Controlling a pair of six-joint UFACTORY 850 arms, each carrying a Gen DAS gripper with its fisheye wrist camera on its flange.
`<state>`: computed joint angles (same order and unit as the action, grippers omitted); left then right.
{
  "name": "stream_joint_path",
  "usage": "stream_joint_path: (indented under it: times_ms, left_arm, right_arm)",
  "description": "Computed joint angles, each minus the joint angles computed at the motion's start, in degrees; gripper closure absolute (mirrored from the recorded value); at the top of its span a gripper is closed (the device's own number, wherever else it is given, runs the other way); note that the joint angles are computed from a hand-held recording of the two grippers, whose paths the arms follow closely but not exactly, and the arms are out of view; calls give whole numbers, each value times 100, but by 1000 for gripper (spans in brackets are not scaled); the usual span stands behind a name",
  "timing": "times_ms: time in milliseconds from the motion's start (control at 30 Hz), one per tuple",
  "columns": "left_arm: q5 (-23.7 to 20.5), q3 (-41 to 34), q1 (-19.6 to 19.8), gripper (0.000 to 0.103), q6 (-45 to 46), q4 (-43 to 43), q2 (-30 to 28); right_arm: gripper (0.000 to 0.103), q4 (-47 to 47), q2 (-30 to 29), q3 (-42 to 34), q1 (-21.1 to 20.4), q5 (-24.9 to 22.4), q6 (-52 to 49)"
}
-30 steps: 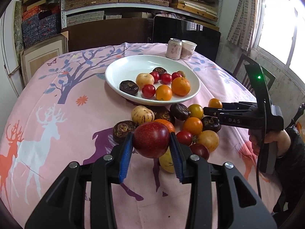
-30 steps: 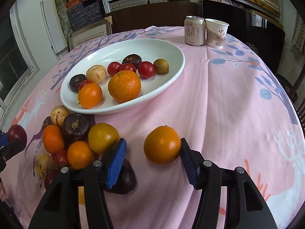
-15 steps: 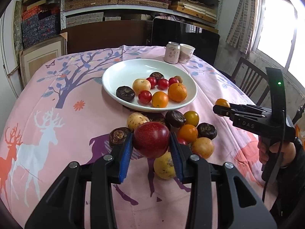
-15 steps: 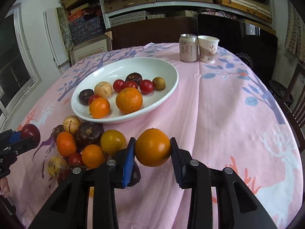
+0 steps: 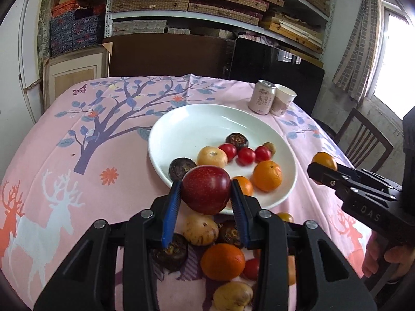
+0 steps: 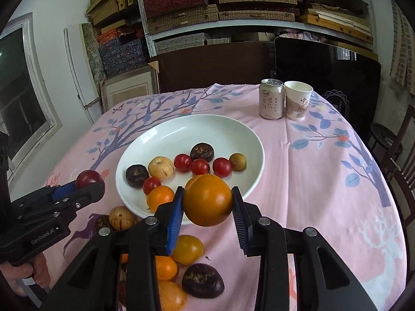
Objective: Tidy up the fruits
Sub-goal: 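Carry the red fruit and the orange over the white plate, then open both grippers to release the fruits onto the plate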
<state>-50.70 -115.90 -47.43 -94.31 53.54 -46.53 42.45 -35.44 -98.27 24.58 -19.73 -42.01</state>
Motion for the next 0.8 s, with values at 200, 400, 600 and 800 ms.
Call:
stream_joint_path:
  times_ms: [200,400,600,800]
  left_arm:
    - [56,-435,315,66,413,-590,-369]
    - [-27,-1081,446,66,945,-797,-774]
    - [-235,-1592,467,57,1296,-928,-1090]
    - [-536,-905,341,5,198,-156,-645]
  right_arm:
    - [67,-334,-539,-792,20,-370,262]
    - [67,-525,-941,-1323,28,-646,477]
    - [66,-930,-1122,-1532,44,-784,844]
    - [10,-715,-779,-1033,-43,-320,731]
